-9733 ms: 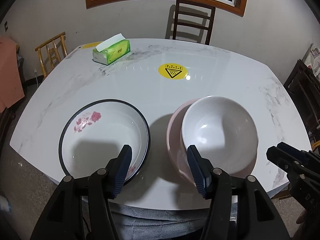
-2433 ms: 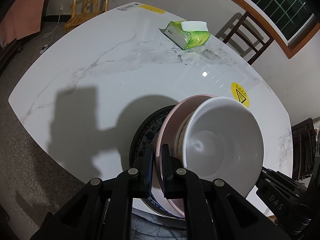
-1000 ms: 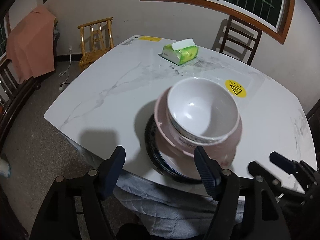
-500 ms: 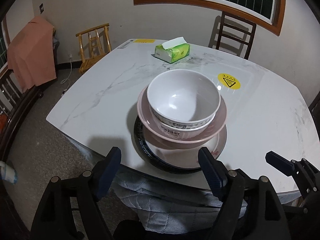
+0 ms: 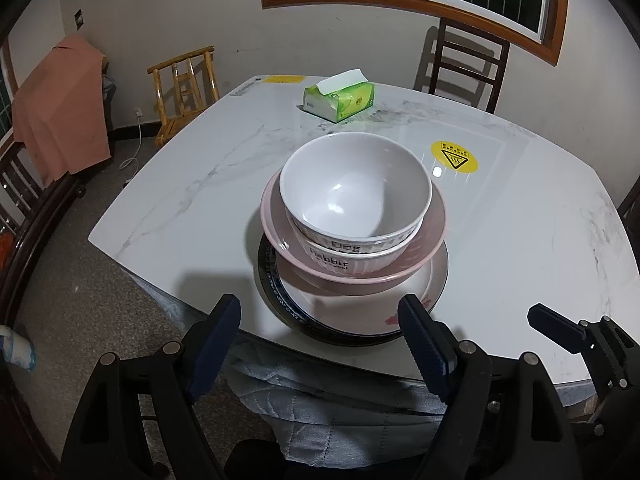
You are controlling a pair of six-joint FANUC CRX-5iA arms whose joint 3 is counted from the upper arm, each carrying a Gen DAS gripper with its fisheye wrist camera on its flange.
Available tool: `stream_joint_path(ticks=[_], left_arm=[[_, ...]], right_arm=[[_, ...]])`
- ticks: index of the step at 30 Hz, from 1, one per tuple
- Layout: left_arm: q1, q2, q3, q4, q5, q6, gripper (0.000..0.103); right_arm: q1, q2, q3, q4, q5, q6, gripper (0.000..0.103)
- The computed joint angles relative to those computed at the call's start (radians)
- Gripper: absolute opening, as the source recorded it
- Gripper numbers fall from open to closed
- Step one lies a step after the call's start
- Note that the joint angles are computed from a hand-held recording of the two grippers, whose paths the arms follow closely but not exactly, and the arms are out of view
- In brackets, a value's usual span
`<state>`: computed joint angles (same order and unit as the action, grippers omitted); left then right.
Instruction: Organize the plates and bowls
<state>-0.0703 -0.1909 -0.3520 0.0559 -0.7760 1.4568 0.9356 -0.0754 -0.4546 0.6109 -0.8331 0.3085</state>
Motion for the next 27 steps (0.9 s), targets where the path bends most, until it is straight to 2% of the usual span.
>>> stream_joint_path(ticks=[27], left_arm=[[-0.003,0.011,-0.008,0.004,0.011,-0.01,0.078]], right_arm=[[-0.013,0.043,0.045,-0.056,-0.004,0.058,0.081]])
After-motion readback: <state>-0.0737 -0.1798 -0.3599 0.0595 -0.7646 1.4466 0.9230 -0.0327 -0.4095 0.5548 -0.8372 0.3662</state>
